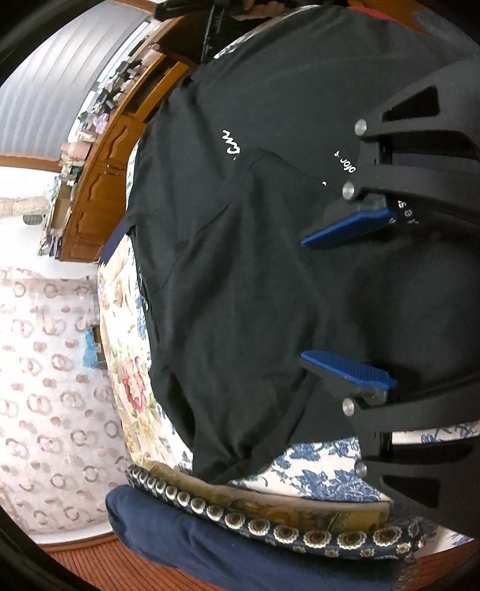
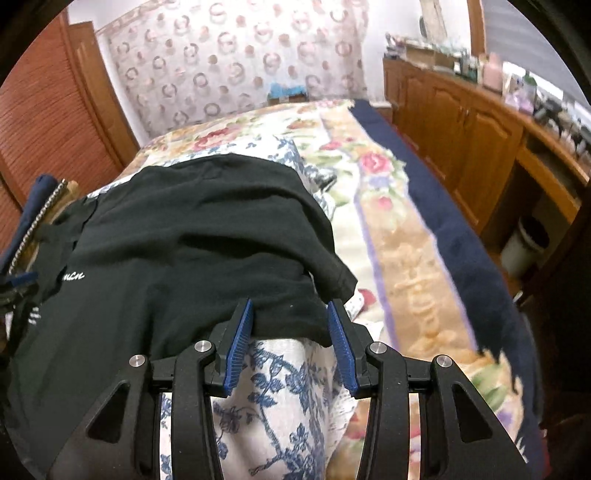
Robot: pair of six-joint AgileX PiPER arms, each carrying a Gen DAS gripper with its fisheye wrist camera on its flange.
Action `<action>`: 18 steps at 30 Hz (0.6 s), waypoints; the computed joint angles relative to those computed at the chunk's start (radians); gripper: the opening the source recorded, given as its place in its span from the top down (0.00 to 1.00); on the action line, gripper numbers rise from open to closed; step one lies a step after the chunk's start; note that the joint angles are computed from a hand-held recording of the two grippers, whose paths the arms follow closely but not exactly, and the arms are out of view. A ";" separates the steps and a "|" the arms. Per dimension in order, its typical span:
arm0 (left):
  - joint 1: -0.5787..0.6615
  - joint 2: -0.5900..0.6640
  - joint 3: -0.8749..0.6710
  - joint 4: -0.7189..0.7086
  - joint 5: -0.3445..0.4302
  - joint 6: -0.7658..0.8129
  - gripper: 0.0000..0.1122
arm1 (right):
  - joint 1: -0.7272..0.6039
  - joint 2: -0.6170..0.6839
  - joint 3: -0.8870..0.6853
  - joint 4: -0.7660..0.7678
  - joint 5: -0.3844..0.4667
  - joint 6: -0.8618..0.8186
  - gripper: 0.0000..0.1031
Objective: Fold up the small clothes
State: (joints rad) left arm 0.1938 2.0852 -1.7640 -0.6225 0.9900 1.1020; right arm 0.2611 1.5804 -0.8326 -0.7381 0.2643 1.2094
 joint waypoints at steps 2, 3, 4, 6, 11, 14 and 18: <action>-0.007 -0.009 0.015 0.011 -0.007 0.014 0.39 | -0.011 0.004 -0.003 0.064 -0.017 -0.072 0.61; -0.014 -0.019 0.032 0.020 -0.023 0.022 0.37 | -0.017 0.003 -0.003 0.103 -0.029 -0.121 0.69; -0.018 -0.024 0.039 0.023 -0.031 0.026 0.37 | -0.015 0.003 -0.002 0.110 -0.039 -0.142 0.73; -0.016 -0.015 0.024 0.021 -0.008 0.027 0.30 | 0.013 0.000 -0.012 0.016 0.011 -0.068 0.81; -0.019 -0.015 0.023 0.024 -0.005 0.030 0.28 | 0.081 0.006 -0.037 -0.169 0.139 0.074 0.97; -0.021 -0.019 0.027 0.026 -0.011 0.029 0.27 | 0.107 -0.013 -0.037 -0.269 0.160 0.163 0.98; -0.021 -0.019 0.027 0.026 -0.010 0.028 0.27 | 0.152 -0.041 -0.072 -0.336 0.168 0.205 0.98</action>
